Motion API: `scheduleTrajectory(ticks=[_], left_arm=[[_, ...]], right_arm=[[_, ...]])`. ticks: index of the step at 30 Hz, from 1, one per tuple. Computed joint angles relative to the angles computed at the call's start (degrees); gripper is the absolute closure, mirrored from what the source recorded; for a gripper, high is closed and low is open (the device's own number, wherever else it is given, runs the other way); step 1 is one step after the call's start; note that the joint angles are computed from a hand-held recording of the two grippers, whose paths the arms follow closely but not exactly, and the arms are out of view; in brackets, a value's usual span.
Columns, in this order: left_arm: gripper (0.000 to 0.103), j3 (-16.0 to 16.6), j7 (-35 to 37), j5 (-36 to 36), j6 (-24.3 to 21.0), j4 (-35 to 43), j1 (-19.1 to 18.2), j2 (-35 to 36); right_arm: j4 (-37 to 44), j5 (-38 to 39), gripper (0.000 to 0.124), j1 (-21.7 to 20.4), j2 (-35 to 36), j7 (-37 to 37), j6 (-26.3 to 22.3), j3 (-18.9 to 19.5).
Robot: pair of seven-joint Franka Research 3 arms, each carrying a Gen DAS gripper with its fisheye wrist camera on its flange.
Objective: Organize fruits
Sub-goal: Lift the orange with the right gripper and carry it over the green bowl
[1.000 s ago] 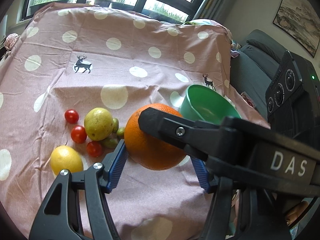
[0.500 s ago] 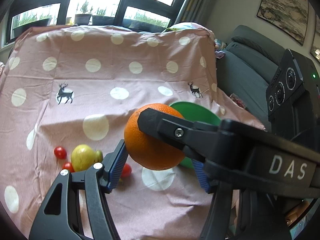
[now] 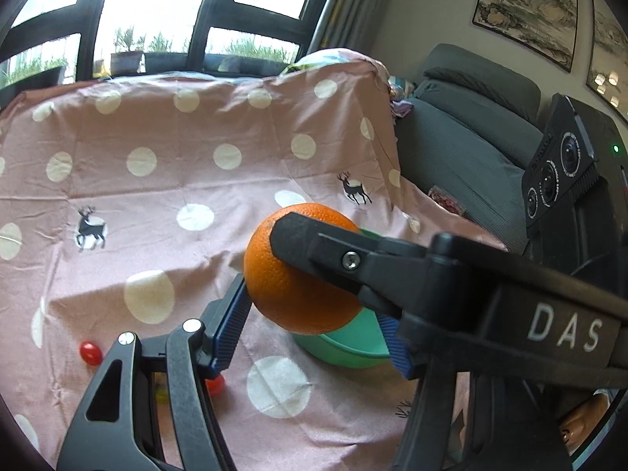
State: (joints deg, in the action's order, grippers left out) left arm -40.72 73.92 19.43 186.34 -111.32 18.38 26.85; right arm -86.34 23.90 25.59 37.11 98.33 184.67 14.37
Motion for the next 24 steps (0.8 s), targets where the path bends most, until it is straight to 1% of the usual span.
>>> scheduleTrajectory(ticks=[1, 2, 3, 4, 5, 6, 8, 10, 12, 14, 16, 19, 24], left_arm=[[0.041, 0.0, 0.4, 0.3, -0.8, 0.6, -0.4, 0.5], [0.041, 0.3, 0.9, 0.3, -1.4, 1.0, -1.1, 0.9], [0.041, 0.0, 1.6, 0.2, -1.8, 1.5, -1.3, 1.4], [0.041, -0.9, 2.4, -0.1, -2.3, 1.9, -0.9, 2.2], [0.041, -1.8, 3.2, -0.6, -2.6, 2.1, -0.5, 2.9], [0.041, -2.3, 4.0, -1.0, -2.6, 2.4, -0.4, 3.5], [0.041, -2.0, 4.9, -1.6, -2.7, 2.7, -1.1, 3.9], [0.041, -1.7, 5.8, -2.1, -2.9, 3.0, -1.9, 4.1], [0.041, -2.9, 7.1, -2.6, -3.7, 3.7, -1.3, 5.2], [0.041, -4.2, 8.7, -3.5, -4.8, 4.6, -0.7, 6.6], [0.041, -4.5, 10.2, -4.6, -5.7, 5.5, -1.0, 7.5], [0.041, -4.8, 12.5, -6.5, -6.9, 6.7, -1.5, 8.7], [0.041, -5.8, 16.6, -9.6, -8.7, 8.9, -2.2, 11.2]], right_arm=[[-0.3, 0.5, 0.061, 0.2, -0.1, 0.8, -0.3, -0.7], [-0.9, 0.9, 0.061, -0.5, -0.1, 1.0, 0.1, -0.1], [-1.9, 1.2, 0.061, -1.6, -0.1, 0.8, 1.1, 1.1], [-2.8, 1.5, 0.061, -2.8, -0.3, 0.7, 2.0, 2.4], [-3.6, 1.8, 0.061, -3.1, -0.6, 1.2, 2.5, 2.5], [-4.4, 2.2, 0.061, -2.8, -1.0, 1.9, 2.6, 1.7], [-5.5, 2.5, 0.061, -2.1, -1.7, 3.0, 3.0, 0.5], [-6.5, 2.3, 0.061, -2.9, -1.9, 3.4, 4.1, 1.3], [-7.2, 2.0, 0.061, -3.6, -2.0, 3.9, 4.9, 1.9], [-7.9, 2.4, 0.061, -2.1, -2.5, 5.2, 4.6, -0.2], [-8.0, 2.6, 0.061, -1.1, -2.7, 6.5, 4.0, -1.9], [-8.2, 2.7, 0.061, -1.1, -2.5, 7.8, 3.5, -2.4], [-9.0, 3.0, 0.061, 0.6, -2.9, 10.3, 2.6, -5.5]])
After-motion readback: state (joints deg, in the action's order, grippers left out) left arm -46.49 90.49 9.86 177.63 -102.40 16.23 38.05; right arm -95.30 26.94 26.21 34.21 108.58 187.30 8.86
